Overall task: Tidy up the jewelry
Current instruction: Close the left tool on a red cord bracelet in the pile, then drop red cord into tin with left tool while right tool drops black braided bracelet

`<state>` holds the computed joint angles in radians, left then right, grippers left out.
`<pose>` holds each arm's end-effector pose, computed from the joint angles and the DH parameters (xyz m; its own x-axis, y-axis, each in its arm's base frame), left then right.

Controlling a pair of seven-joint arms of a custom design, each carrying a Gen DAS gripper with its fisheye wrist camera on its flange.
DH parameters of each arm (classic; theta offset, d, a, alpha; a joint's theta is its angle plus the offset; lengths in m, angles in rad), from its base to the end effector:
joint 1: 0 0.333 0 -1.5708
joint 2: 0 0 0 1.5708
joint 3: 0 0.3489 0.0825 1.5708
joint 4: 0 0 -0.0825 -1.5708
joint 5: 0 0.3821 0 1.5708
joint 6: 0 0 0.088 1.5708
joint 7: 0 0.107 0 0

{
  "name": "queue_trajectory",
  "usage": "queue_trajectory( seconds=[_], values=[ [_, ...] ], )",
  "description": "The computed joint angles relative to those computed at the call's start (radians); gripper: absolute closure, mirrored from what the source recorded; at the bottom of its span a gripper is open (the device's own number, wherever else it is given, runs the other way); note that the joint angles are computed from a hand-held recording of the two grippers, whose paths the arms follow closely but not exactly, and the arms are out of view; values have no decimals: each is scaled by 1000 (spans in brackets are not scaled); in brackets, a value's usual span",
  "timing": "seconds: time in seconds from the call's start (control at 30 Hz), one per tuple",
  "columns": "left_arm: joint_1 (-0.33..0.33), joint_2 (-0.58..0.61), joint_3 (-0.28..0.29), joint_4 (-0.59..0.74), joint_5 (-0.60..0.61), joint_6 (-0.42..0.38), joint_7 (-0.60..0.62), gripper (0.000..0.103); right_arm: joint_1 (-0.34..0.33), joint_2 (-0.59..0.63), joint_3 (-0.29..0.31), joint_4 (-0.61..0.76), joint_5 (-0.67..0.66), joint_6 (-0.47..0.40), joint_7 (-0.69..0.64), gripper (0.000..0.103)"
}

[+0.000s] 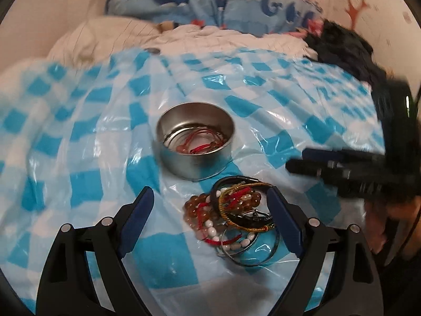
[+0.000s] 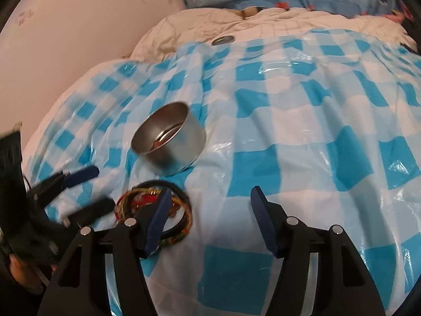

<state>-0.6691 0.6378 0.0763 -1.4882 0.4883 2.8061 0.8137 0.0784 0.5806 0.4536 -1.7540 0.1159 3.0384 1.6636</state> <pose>0.6215 -0.4634 0.4003 -0.2838 -0.9582 0.0352 -0.7130 0.1864 -0.6759 0.6597 0.3079 0.3810 0.2824 -0.8806 -0.3805 -0.8018 0.0010 -0.5976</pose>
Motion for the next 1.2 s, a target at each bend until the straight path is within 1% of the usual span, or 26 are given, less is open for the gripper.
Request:
queue_trajectory(
  seconds=[0.03,0.07,0.13,0.17,0.2,0.23,0.27,0.3,0.37,0.4,0.43,0.5,0.57,0.63,0.7,0.77,0.8,0.87,0.93,0.97,1.0,1.03,1.07,1.13,1.2],
  values=[
    [-9,6,7,6,11,-5,2,22,-17,4,17,0,11,5,-4,42],
    [-7,10,1,13,11,-9,12,27,-36,12,38,3,23,7,-9,41],
    [9,21,-23,25,-8,-19,41,51,-52,22,58,11,36,3,-11,41],
    [17,25,-35,28,-24,-25,53,57,-57,23,63,11,40,1,-14,41],
    [22,33,-42,38,-37,-33,62,70,-63,27,71,14,45,-2,-17,41],
    [31,37,-53,42,-54,-44,76,75,-65,29,75,15,49,-1,-19,41],
    [32,39,-54,42,-63,-40,80,76,-64,30,75,16,51,2,-20,40],
    [38,37,-60,38,-73,-33,90,82,-62,30,73,16,52,3,-19,40],
    [34,35,-55,33,-80,-25,105,85,-67,31,78,14,57,9,-19,40],
    [35,37,-57,37,-87,-24,114,91,-69,32,80,13,58,9,-18,40],
    [34,36,-55,37,-91,-29,121,101,-70,33,82,14,59,8,-17,40],
    [54,31,-79,30,-120,-22,152,101,-67,35,77,17,60,5,-11,40],
    [83,22,-111,8,-165,11,186,101,-65,37,75,20,62,0,-8,40],
    [99,7,-125,-16,-206,51,210,101,-63,39,71,21,63,-1,-5,40],
    [99,-6,-120,-33,-238,84,223,101,-62,39,69,21,64,-2,-4,40],
    [96,-29,-100,-64,-266,129,216,101,-63,40,72,22,64,-6,-8,40],
    [88,-36,-85,-72,-275,141,209,101,-70,43,84,23,63,-8,-20,40],
    [82,-58,-60,-104,-296,182,195,101,-92,53,122,25,62,-6,-61,40],
    [59,-79,-16,-131,-305,216,173,101,-119,70,176,33,51,-18,-130,38],
    [47,-87,5,-140,-308,229,163,101,-132,82,205,39,50,-29,-167,33],
    [36,-97,25,-151,-311,245,151,101,-131,88,216,44,51,-33,-191,28],
    [29,-102,39,-158,-315,256,146,101,-125,89,218,44,52,-29,-210,25],
    [20,-108,53,-164,-318,266,142,101,-98,85,195,47,42,-28,-219,20],
    [2,-115,79,-172,-323,278,134,101,-45,74,140,53,26,-26,-218,18],
    [-3,-117,86,-173,-332,284,139,101,-2,76,100,68,12,-31,-216,14]
  ],
)
